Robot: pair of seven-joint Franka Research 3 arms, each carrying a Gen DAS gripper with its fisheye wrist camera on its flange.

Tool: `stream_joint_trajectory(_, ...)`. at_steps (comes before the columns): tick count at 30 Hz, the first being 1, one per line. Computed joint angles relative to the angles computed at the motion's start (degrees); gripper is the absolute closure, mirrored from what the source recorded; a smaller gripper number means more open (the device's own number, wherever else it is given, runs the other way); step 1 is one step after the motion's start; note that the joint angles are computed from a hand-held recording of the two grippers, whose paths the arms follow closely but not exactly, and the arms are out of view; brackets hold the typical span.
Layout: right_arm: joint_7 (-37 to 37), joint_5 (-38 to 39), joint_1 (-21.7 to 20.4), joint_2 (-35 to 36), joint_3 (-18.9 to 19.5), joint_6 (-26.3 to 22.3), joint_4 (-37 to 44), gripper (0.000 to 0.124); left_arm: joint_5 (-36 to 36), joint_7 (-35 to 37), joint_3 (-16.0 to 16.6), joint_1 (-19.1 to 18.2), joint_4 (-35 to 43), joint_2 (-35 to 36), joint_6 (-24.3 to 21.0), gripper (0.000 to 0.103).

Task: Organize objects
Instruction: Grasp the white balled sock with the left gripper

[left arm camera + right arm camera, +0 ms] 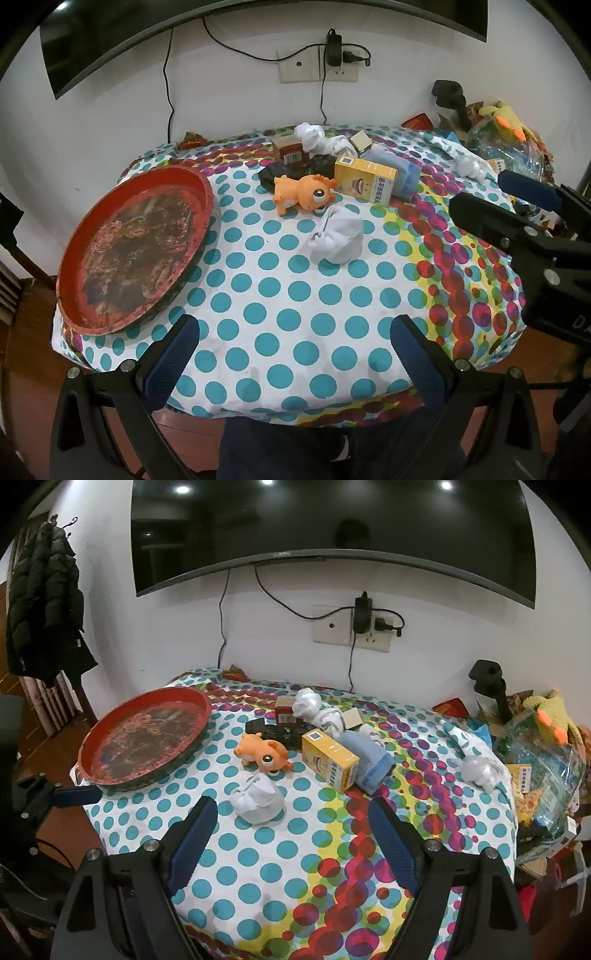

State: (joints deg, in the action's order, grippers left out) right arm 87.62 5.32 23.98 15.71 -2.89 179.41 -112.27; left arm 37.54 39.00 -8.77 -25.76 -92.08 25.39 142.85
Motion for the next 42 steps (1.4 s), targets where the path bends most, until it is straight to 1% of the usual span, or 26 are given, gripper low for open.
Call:
stream_joint_trajectory(2,-0.08,-0.07,0.04,0.27,-0.03,0.06,0.23,0.038,0.2,-0.07,0.16,-0.1,0.41,0.36,-0.22,0.0)
stream_joint_trajectory(4,-1.77,1.52,-2.08,0.69,2.4,-0.17,0.74,0.038,-0.27,0.59,0.04,0.13,1.04,0.96,-0.21,0.0)
stream_joint_trajectory(8,-4.43,4.29,-4.51,1.42,5.16,-0.21,1.19,0.038,-0.99,1.28,0.16,0.21,2.11,2.0,-0.53,0.0)
stream_joint_trajectory(11,-6.01,5.84,-5.35,1.93,6.05,-0.53,1.81,0.038,-1.49,2.26,0.19,0.38,2.76,2.67,-0.23,0.0)
stream_joint_trajectory(13,-6.05,6.12,-4.72,2.16,5.34,-0.77,2.14,0.038,-1.68,2.92,0.35,0.35,3.43,3.25,-0.35,0.0)
stream_joint_trajectory(16,-7.42,7.62,-5.86,2.73,6.57,-0.68,2.59,0.038,-1.9,3.7,0.65,0.4,4.61,4.23,-0.34,0.0)
stream_joint_trajectory(18,-7.87,8.35,-6.11,2.95,6.7,-0.63,2.67,0.038,-2.57,4.57,0.62,0.74,5.41,5.03,-0.07,0.0)
stream_joint_trajectory(21,-9.41,10.51,-7.91,3.27,8.56,-0.62,2.65,0.038,-3.43,6.11,0.72,0.92,7.01,6.4,-0.15,0.0)
stream_joint_trajectory(27,-12.35,14.6,-10.73,3.66,11.34,0.06,2.16,0.038,-7.34,10.67,0.29,1.75,12.56,11.01,-1.21,0.001)
stream_joint_trajectory(29,-12.72,15.24,-10.79,3.87,11.16,0.0,2.21,0.038,-8.39,11.83,0.44,1.74,14.44,12.6,-1.32,0.001)
stream_joint_trajectory(31,-12.98,15.61,-10.73,4.1,10.84,-0.06,2.32,0.038,-10.13,14.43,-0.13,2.13,16.94,14.63,-1.64,0.001)
stream_joint_trajectory(32,-13.14,15.85,-10.85,4.28,10.84,-0.08,2.45,0.038,-10.63,15.17,-0.11,2.13,17.58,15.28,-1.05,0.001)
stream_joint_trajectory(33,-13.72,16.35,-11.48,4.41,11.47,-0.02,2.49,0.038,-11.28,16.3,-0.32,2.27,18.34,16.04,-0.44,0.001)
stream_joint_trajectory(36,-15.68,18.46,-13.86,5.01,13.86,0.11,2.9,0.038,-13.41,20.39,-0.87,2.27,22.49,19.22,-0.58,0.001)
stream_joint_trajectory(38,-16.77,19.76,-14.89,5.42,14.88,0.4,3.13,0.038,-14.19,21.64,-0.25,1.5,25.59,21.19,-2.08,0.002)
stream_joint_trajectory(41,-18.34,21.61,-16.46,6.19,16.38,0.38,3.77,0.038,-15.68,23.67,0.19,0.78,31.19,24.79,-4.42,0.008)
stream_joint_trajectory(42,-18.75,22.0,-16.68,6.41,16.55,0.24,3.98,0.038,-16.36,24.62,0.16,0.57,33.84,26.39,-5.95,0.01)
